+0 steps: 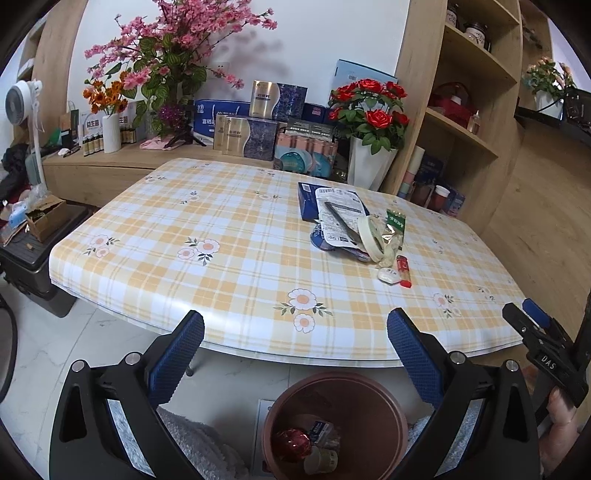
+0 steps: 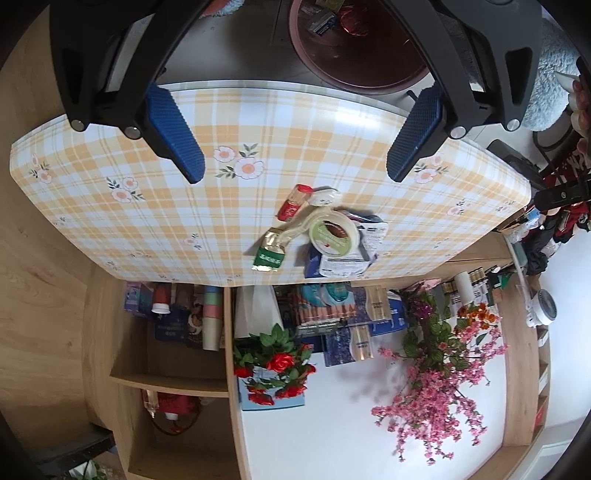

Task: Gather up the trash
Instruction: 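Reach the right gripper to the red lighter and grasp it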

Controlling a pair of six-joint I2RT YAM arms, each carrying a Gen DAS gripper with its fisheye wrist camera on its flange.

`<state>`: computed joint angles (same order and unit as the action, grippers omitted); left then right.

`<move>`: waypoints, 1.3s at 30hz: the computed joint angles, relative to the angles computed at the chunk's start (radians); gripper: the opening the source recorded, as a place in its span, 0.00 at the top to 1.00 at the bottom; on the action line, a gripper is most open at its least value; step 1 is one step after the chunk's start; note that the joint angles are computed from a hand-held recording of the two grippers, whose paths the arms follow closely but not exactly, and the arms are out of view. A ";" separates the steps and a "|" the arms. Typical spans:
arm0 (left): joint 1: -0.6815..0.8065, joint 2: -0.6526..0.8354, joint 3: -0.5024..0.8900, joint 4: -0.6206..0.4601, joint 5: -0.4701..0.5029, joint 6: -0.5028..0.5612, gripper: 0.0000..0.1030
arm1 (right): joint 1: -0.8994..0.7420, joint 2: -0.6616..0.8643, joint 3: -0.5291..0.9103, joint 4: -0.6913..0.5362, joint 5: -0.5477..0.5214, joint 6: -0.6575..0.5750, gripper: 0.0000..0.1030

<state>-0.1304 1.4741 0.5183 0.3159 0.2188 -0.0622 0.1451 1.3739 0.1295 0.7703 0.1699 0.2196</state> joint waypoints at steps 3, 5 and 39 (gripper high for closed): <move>-0.008 0.030 0.020 0.005 -0.004 0.005 0.06 | -0.039 0.059 0.021 0.006 -0.044 -0.005 0.06; -0.019 0.054 0.041 0.004 -0.010 0.012 0.06 | -0.053 0.110 0.055 -0.021 -0.036 -0.012 0.06; -0.122 0.574 0.605 -0.119 -0.015 0.011 0.14 | -0.184 0.828 1.082 -0.690 -0.243 -0.145 0.50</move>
<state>-0.2526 2.0482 1.1231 0.1969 0.2034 -0.0509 -0.0385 2.2024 1.2112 0.0801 -0.0732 0.0744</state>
